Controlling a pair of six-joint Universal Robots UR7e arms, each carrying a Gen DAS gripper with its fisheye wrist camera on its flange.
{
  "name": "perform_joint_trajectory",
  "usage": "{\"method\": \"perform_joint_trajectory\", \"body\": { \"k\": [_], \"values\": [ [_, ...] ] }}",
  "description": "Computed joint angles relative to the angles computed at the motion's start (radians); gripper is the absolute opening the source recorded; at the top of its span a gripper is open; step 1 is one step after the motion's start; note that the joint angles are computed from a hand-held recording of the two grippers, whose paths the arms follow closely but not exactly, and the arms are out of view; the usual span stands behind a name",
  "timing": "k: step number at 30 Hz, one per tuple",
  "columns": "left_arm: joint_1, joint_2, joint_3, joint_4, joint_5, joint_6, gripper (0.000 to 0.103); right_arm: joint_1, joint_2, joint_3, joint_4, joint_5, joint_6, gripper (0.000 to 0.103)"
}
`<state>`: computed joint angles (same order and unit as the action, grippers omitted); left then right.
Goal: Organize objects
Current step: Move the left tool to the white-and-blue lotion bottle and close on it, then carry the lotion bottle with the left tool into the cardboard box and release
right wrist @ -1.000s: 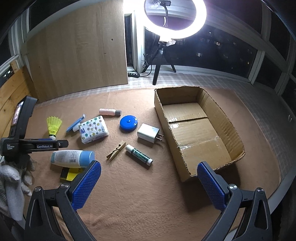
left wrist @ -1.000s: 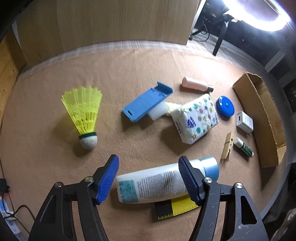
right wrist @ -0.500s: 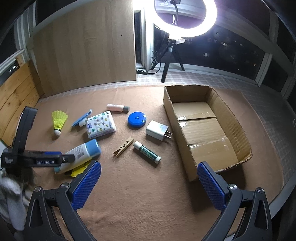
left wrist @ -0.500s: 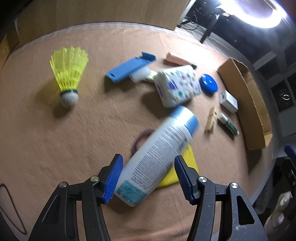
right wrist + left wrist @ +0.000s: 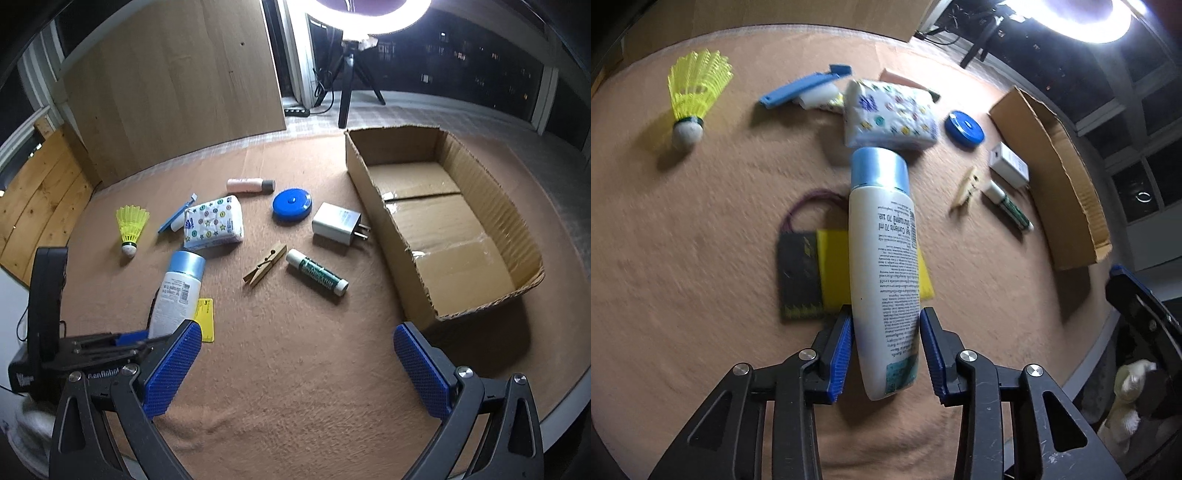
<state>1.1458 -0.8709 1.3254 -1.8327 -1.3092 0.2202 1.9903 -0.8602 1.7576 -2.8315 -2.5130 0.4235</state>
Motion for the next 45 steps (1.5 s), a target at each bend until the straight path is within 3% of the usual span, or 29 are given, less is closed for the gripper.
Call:
{"method": "perform_joint_trajectory", "body": {
  "k": [3, 12, 13, 15, 17, 19, 22, 29, 33, 39, 45],
  "values": [
    [-0.004, -0.023, 0.046, -0.014, -0.013, -0.006, 0.033, -0.005, -0.002, 0.005, -0.001, 0.012, -0.009, 0.1],
    [-0.022, -0.08, 0.153, -0.026, -0.064, -0.023, 0.034, -0.024, -0.004, 0.014, 0.009, 0.042, -0.012, 0.097],
    [-0.031, -0.088, 0.166, -0.031, -0.043, -0.012, 0.036, -0.028, -0.004, 0.014, 0.011, 0.052, -0.014, 0.095],
    [-0.046, -0.109, 0.197, -0.067, 0.008, 0.014, 0.054, -0.034, -0.004, 0.013, 0.013, 0.071, -0.017, 0.093],
    [-0.052, -0.126, 0.215, -0.107, 0.035, 0.038, 0.064, -0.043, -0.004, 0.014, 0.01, 0.097, -0.019, 0.092],
    [-0.056, -0.135, 0.22, -0.127, 0.054, 0.062, 0.064, -0.055, -0.005, 0.014, 0.013, 0.131, -0.015, 0.09],
    [-0.053, -0.135, 0.208, -0.124, 0.054, 0.076, 0.064, -0.076, -0.002, 0.009, 0.029, 0.203, -0.013, 0.079],
    [-0.031, -0.1, 0.153, -0.047, -0.002, 0.057, 0.061, -0.114, 0.022, -0.017, 0.063, 0.359, -0.016, 0.061],
    [-0.025, -0.096, 0.148, -0.029, -0.018, 0.046, 0.051, -0.126, 0.034, -0.032, 0.077, 0.403, -0.019, 0.059],
    [-0.021, -0.093, 0.145, -0.023, -0.026, 0.041, 0.048, -0.139, 0.047, -0.053, 0.115, 0.455, -0.043, 0.059],
    [-0.027, -0.086, 0.152, -0.031, -0.038, 0.028, 0.044, -0.144, 0.049, -0.061, 0.123, 0.499, -0.067, 0.047]
  ]
}}
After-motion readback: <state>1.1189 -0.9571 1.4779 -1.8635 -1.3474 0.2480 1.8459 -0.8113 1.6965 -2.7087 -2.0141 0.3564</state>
